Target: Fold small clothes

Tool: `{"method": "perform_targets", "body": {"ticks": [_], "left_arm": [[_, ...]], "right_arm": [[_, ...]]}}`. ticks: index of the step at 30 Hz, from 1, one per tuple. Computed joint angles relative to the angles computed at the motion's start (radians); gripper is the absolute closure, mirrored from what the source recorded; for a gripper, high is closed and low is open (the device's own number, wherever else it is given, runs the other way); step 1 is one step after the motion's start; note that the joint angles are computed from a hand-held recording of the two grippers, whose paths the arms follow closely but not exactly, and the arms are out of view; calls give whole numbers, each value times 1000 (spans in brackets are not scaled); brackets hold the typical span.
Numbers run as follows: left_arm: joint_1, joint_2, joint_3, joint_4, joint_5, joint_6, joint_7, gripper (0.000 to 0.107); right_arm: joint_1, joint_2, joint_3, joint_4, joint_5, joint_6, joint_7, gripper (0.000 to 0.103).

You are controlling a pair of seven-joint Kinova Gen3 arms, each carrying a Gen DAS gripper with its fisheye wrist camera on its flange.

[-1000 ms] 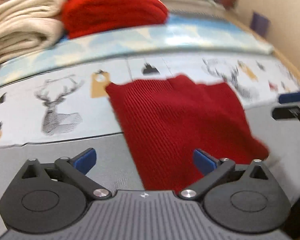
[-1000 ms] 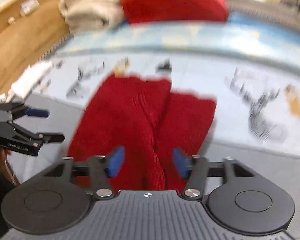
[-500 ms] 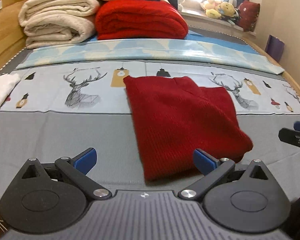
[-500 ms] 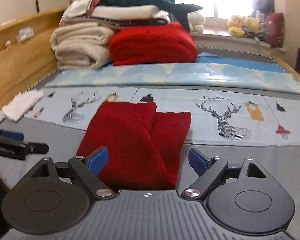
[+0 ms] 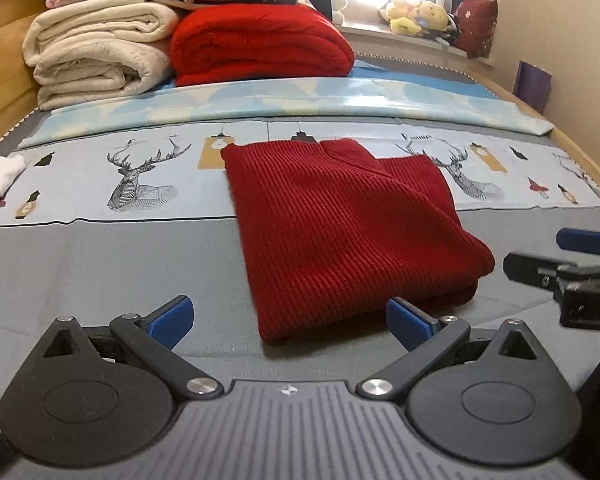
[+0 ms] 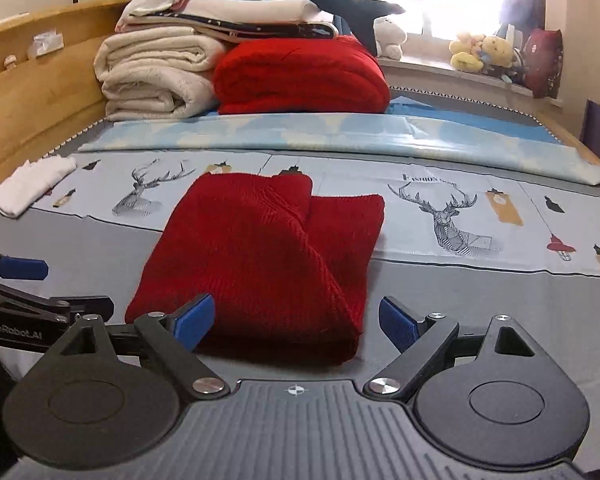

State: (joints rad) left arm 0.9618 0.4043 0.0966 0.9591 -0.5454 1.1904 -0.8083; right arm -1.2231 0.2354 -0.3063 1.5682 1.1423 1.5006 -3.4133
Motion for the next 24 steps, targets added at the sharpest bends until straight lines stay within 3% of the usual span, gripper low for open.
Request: {"method": "perform_targets", "body": {"ticks": [7,14,24], "left_arm": [[-19,10,-5,-5,16,-2,17,5],[-50,23,-5,-24,71,9,27,5],[-50,20,-7,-19,73,5,23,5]], "right_arm": [[9,19,13,-16,-19,0,45,13],[13,10,16,-9,-13,-21,6,12],[24,13,20,-5,-27,-41,16,12]]}}
